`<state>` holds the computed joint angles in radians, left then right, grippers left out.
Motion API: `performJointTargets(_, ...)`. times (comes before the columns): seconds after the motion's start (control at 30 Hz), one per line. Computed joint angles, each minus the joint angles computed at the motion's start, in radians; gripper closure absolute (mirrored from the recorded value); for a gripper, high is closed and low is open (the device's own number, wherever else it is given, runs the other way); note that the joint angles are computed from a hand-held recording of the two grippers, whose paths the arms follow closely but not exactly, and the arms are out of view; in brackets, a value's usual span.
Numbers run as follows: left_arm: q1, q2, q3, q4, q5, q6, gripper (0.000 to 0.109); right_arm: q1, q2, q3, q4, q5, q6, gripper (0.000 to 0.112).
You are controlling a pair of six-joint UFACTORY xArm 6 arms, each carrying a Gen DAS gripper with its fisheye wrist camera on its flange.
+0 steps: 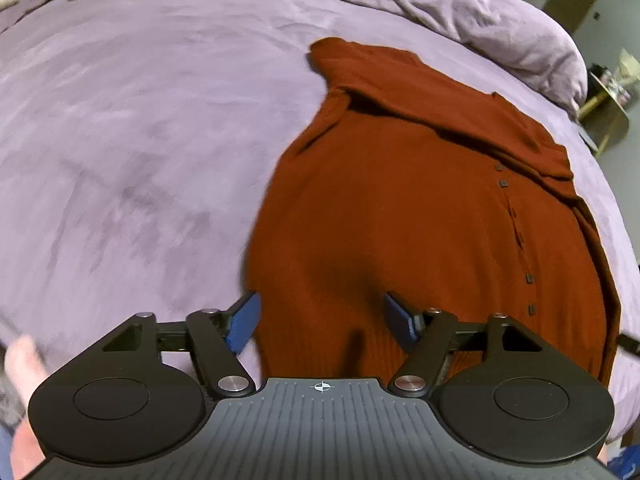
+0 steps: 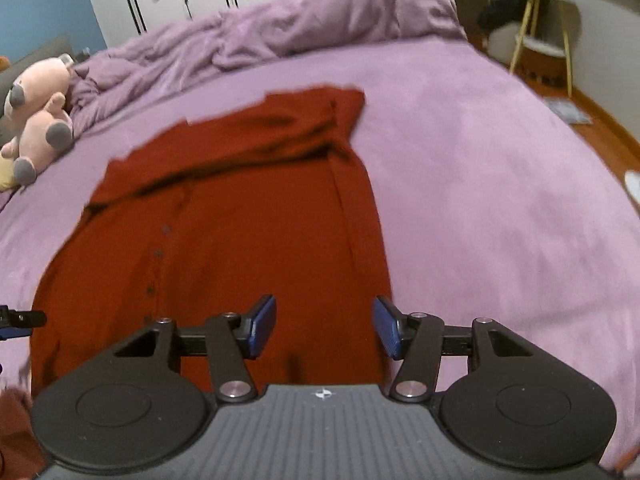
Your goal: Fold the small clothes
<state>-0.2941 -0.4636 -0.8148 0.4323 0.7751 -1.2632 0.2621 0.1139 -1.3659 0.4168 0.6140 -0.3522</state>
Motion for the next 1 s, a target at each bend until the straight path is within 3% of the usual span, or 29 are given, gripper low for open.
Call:
performJointTargets(0.2, -0.026, -0.024, 0.028, -0.036, 0.042, -0.009, 0.046, -0.008, -0.001, 0.024, -0.059, 0.081, 0.082, 0.060)
performJointTargets(0.37, -0.024, -0.041, 0.047, -0.061, 0.059, -0.009, 0.049, -0.014, 0.013, 0.010, -0.068, 0.132, 0.100, 0.072)
performJointTargets(0.43, -0.007, -0.056, 0.066, -0.102, 0.029, 0.028, 0.049, -0.018, 0.013, 0.006, -0.065, 0.145, 0.093, 0.076)
performJointTargets(0.5, 0.009, -0.059, 0.076, -0.162, 0.007, 0.092, 0.054, -0.026, 0.022, -0.007, -0.053, 0.163, 0.081, 0.080)
performJointTargets(0.6, 0.020, -0.062, 0.083, -0.195, -0.009, 0.145, 0.077, -0.037, 0.031, -0.028, -0.029, 0.197, 0.062, 0.095)
performJointTargets(0.67, 0.041, -0.071, 0.101, -0.243, -0.052, 0.179, 0.098, -0.052, 0.043, -0.054, 0.033, 0.236, 0.022, 0.102)
performJointTargets(0.87, 0.065, -0.055, 0.089, -0.246, -0.183, 0.198, 0.100, -0.108, 0.115, -0.182, 0.330, 0.390, -0.025, 0.104)
performJointTargets(1.0, 0.119, -0.012, 0.017, -0.165, -0.293, 0.167, 0.100, -0.109, 0.216, -0.342, 0.475, 0.398, 0.015, 0.104)
